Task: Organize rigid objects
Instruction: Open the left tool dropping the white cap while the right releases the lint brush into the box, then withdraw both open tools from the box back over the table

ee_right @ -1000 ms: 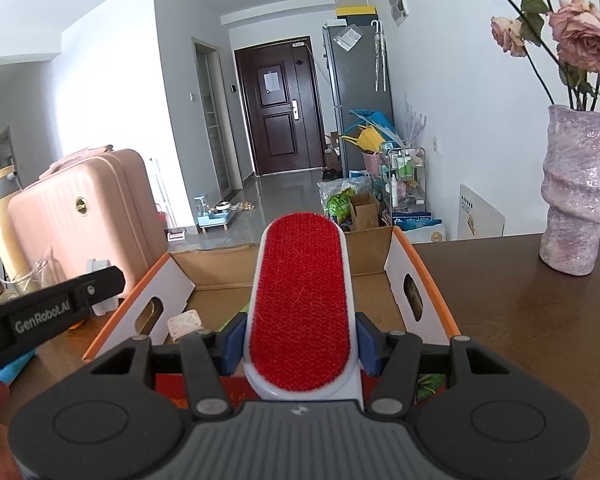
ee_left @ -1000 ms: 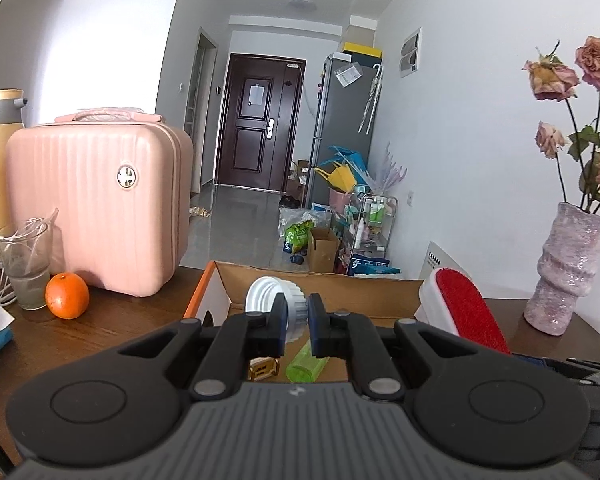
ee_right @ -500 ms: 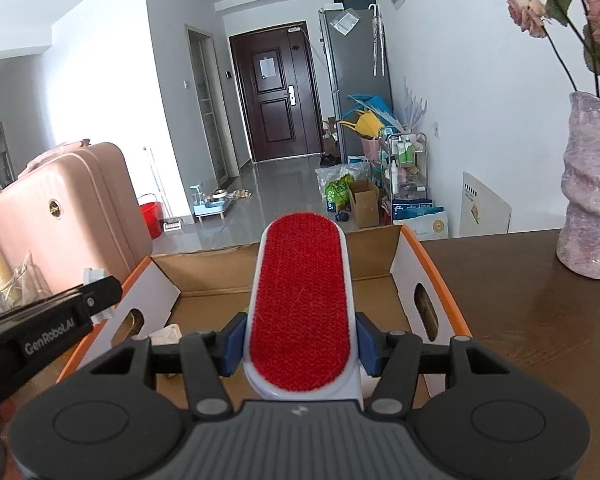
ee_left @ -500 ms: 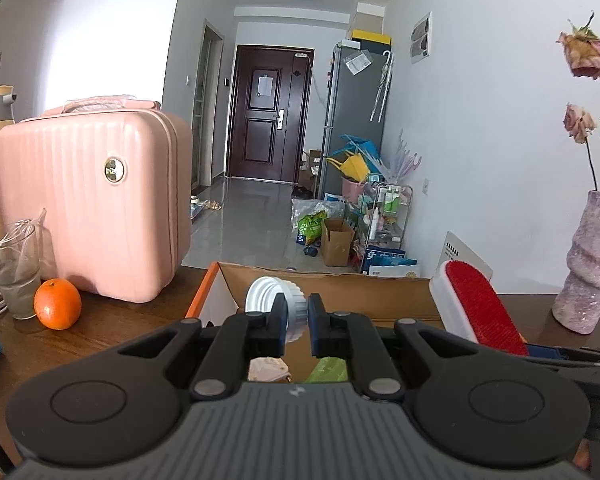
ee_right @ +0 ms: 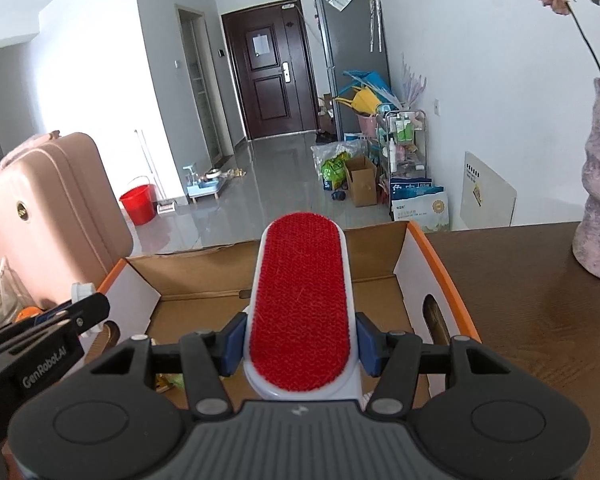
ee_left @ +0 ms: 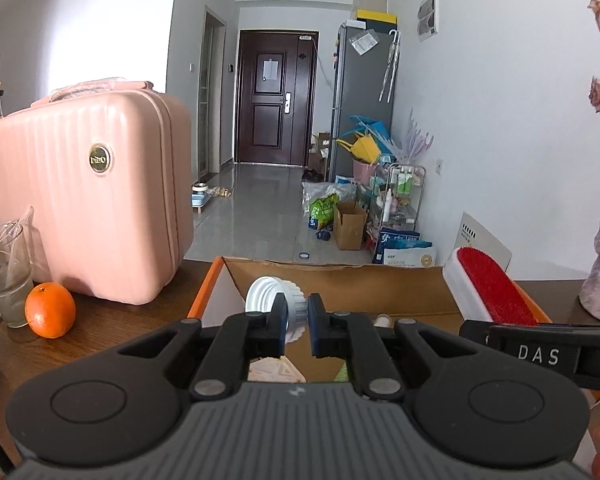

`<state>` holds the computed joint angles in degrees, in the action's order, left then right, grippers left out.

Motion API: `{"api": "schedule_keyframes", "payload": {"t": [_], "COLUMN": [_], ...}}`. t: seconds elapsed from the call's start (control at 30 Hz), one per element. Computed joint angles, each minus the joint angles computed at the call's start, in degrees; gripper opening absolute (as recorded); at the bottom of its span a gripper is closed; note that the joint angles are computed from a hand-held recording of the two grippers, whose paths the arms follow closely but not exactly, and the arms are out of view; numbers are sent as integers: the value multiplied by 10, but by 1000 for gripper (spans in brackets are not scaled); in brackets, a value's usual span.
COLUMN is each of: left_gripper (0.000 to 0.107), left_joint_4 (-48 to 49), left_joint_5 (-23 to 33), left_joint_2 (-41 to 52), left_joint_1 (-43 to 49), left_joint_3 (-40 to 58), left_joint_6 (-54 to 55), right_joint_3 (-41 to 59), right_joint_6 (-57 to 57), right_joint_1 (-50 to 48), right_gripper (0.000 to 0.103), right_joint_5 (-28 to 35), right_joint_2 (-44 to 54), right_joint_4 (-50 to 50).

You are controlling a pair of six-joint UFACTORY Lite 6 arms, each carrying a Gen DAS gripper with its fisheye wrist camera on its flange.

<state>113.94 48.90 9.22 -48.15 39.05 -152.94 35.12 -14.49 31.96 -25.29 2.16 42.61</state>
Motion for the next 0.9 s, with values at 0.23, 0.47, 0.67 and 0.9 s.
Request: {"api": "schedule_keyframes", "payload": {"t": [0.23, 0.47, 0.67, 0.9], "left_gripper": [12, 83, 102, 103], "left_joint_4": [6, -45, -80, -105], "left_joint_5": [-17, -26, 0, 1], "left_joint_2": [1, -18, -30, -44], "left_joint_1": [11, 10, -12, -19], "left_joint_3": [5, 4, -7, -12], "left_joint_6": [7, 40, 74, 90], "right_joint_3": [21, -4, -15, -16], "right_joint_6": [-38, -140, -179, -197], "right_joint_1": [0, 26, 30, 31], "right_gripper": [55, 85, 91, 94], "right_joint_5": [11, -11, -13, -11], "right_joint_2": [14, -53, -77, -75], "right_joint_4": [30, 127, 165, 180]}}
